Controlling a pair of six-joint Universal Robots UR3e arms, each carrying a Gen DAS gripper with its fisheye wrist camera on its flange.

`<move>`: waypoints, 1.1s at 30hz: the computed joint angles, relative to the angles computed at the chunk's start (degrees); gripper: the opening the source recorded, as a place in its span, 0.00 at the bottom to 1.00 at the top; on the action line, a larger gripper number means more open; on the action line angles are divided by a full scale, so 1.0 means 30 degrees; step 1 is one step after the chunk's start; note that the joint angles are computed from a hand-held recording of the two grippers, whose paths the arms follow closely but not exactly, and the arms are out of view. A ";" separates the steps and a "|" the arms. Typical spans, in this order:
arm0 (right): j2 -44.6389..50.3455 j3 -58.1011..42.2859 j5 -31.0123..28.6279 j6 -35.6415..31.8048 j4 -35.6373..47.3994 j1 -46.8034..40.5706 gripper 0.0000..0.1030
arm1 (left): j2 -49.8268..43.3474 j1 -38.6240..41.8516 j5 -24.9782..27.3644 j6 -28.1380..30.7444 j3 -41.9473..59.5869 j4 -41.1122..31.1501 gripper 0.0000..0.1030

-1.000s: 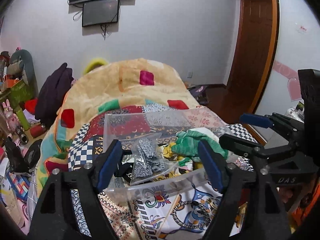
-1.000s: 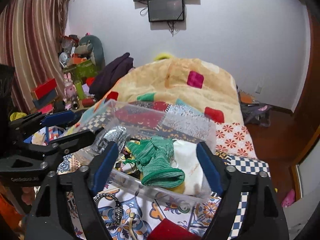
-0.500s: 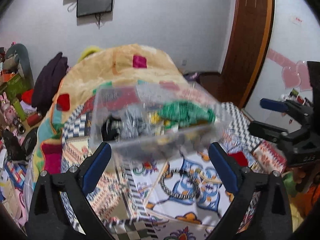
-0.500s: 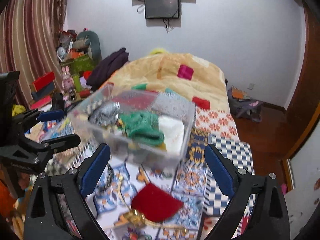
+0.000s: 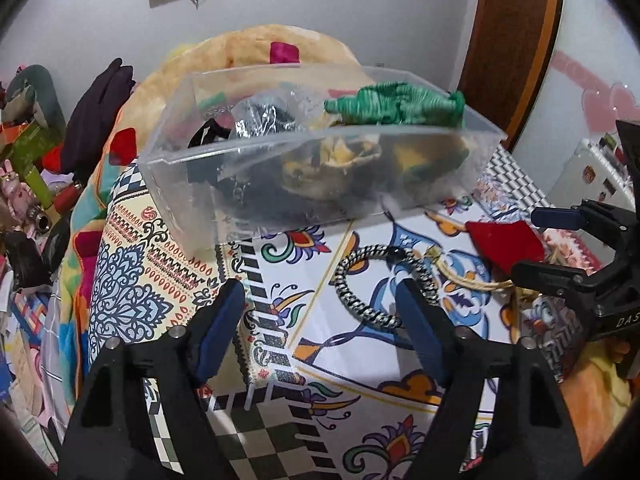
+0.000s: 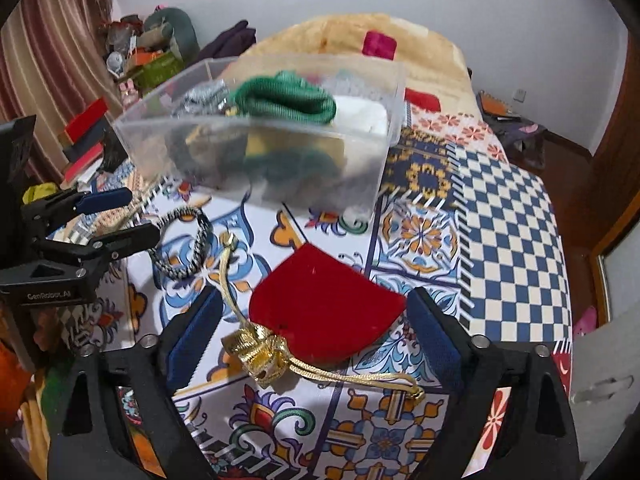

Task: Organize soft objects
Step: 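Grasp the red velvet pouch with the right tool while the left tool grasps the beaded bracelet, then drop the pouch and bracelet into the clear box and withdraw both tools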

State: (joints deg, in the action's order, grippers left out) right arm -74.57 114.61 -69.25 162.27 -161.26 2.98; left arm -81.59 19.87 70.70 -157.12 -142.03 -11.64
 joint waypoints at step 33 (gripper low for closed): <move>-0.2081 0.1496 0.2265 -0.0169 -0.0385 -0.0923 0.16 | 0.5455 0.2063 -0.2690 0.1213 -0.0670 -0.3018 0.05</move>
State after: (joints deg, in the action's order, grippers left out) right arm -80.81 119.10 -62.46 161.76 -162.41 0.22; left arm -65.22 26.06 62.63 -153.48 -144.04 -20.69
